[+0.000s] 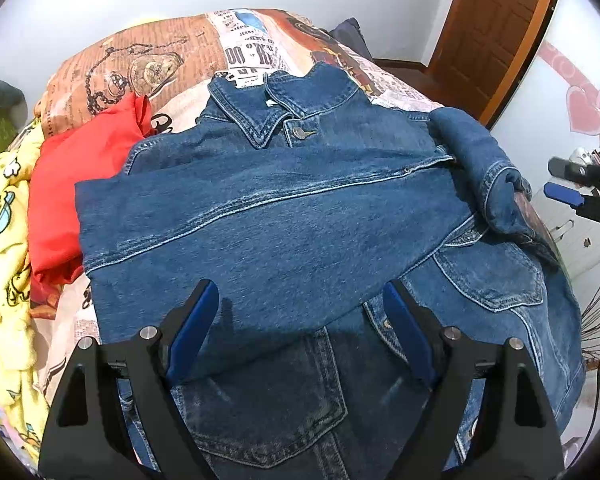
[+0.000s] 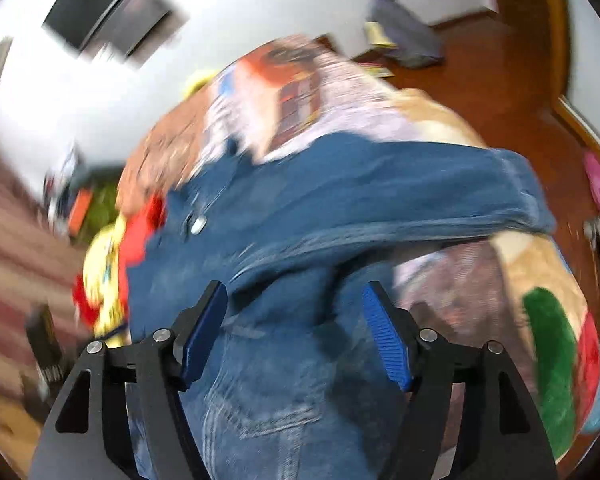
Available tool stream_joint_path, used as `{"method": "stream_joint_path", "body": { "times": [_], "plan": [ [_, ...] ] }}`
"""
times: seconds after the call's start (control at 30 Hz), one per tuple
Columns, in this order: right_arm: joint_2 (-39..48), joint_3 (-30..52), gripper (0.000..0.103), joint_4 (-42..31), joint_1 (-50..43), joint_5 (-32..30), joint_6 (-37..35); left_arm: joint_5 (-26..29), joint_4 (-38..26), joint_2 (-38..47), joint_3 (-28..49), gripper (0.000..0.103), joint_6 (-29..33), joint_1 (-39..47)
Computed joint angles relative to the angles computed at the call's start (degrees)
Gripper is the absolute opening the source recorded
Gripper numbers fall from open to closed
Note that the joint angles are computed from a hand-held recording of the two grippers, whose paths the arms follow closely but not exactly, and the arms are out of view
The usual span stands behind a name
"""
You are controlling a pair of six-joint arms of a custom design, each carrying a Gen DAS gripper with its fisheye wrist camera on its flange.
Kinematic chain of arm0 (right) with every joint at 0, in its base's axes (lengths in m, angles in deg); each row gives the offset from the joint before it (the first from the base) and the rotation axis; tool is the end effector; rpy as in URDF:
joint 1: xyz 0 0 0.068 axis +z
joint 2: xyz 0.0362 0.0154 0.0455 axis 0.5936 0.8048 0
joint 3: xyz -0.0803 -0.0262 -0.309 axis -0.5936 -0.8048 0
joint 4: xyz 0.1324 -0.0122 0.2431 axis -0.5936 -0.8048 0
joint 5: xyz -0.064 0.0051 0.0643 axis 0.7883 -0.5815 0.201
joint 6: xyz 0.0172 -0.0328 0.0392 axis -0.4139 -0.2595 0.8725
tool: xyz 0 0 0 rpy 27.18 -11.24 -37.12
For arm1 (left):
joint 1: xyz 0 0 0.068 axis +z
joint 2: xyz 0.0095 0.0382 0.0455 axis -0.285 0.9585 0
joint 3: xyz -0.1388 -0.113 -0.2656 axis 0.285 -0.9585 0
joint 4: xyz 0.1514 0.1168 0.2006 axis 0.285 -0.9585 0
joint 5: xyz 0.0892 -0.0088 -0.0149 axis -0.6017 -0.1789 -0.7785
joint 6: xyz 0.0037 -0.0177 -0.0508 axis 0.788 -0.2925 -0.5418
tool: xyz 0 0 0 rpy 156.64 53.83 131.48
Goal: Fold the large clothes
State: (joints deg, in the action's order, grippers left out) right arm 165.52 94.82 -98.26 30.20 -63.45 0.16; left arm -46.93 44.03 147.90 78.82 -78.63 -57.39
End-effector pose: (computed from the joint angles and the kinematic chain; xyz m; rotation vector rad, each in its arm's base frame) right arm 0.2973 -0.0111 0.3032 -0.0441 2.6030 0.8219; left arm 0.2469 -0.1998 0.2342 -0.0762 2.6103 -0.1039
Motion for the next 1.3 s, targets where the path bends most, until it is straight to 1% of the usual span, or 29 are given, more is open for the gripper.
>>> {"method": "stream_joint_path", "body": {
  "times": [0.1, 0.27, 0.37, 0.43, 0.47, 0.5, 0.53, 0.57, 0.6, 0.63, 0.67, 0.73, 0.9, 1.07, 1.17, 1.3],
  "plan": [
    [4.21, 0.09, 0.067, 2.38, -4.06, -0.53, 3.81, 0.26, 0.34, 0.35, 0.21, 0.084, -0.05, -0.02],
    [11.27, 0.14, 0.067, 5.63, -6.47, -1.44, 9.04, 0.15, 0.26, 0.58, 0.46, 0.084, 0.1, -0.13],
    [12.15, -0.69, 0.067, 10.16, -6.77, -1.44, 11.19, -0.15, 0.11, 0.59, 0.33, 0.084, -0.13, -0.04],
    [12.33, -0.2, 0.066, 12.24, -6.02, 0.42, 12.47, -0.09, 0.08, 0.61, 0.09, 0.084, -0.48, 0.28],
    [12.84, 0.04, 0.064, 13.49, -5.64, 1.06, 13.63, -0.06, 0.09, 0.62, -0.04, 0.084, -0.58, 0.49],
    [13.57, 0.42, 0.061, 14.54, -5.28, 1.59, 14.73, -0.07, 0.07, 0.61, -0.2, 0.084, -0.74, 0.7],
    [14.18, 0.79, 0.049, 15.16, -5.06, 2.4, 15.3, -0.07, 0.08, 0.53, -0.38, 0.084, -0.89, 0.87],
    [14.76, 1.33, 0.037, 15.84, -4.27, 4.48, 15.99, -0.11, 0.1, 0.4, -0.63, 0.084, -1.07, 1.13],
    [14.9, 1.57, 0.034, 15.74, -4.47, 5.41, 15.6, -0.09, 0.13, 0.28, -0.8, 0.084, -1.11, 1.33],
    [14.93, 1.85, 0.028, 15.39, -4.54, 5.9, 15.05, -0.1, 0.19, -0.08, -1.18, 0.084, -1.28, 1.62],
    [14.97, 2.38, 0.018, 15.03, -4.48, 6.2, 14.09, -0.2, 0.25, -0.43, -1.46, 0.084, -1.44, 1.71],
    [13.28, 2.96, 0.01, 15.02, -3.53, 8.16, 12.52, -0.6, 0.24, -1.36, -2.1, 0.084, -1.53, 1.94],
    [8.45, 6.79, 0.008, 13.45, -0.7, 9.69, 8.28, -1.7, 0.02, -3.93, -3.23, 0.084, -1.31, 2.47],
    [3.23, 11.56, 0.007, 10.24, 5.07, 7.5, 7.12, -2.82, -0.08, -7.4, -4.5, 0.084, -1.57, 2.7],
    [0.27, 13.06, 0.007, 9.39, 11.56, 7.23, 7.25, -4.11, -0.96, -9.45, -4.95, 0.084, -1.94, 2.58],
    [-0.73, 13.89, 0.007, 9.86, 21.93, 8.12, 8.3, -5.83, -2.26, -13.72, -6.39, 0.084, -3.16, 1.99]
  ]
}}
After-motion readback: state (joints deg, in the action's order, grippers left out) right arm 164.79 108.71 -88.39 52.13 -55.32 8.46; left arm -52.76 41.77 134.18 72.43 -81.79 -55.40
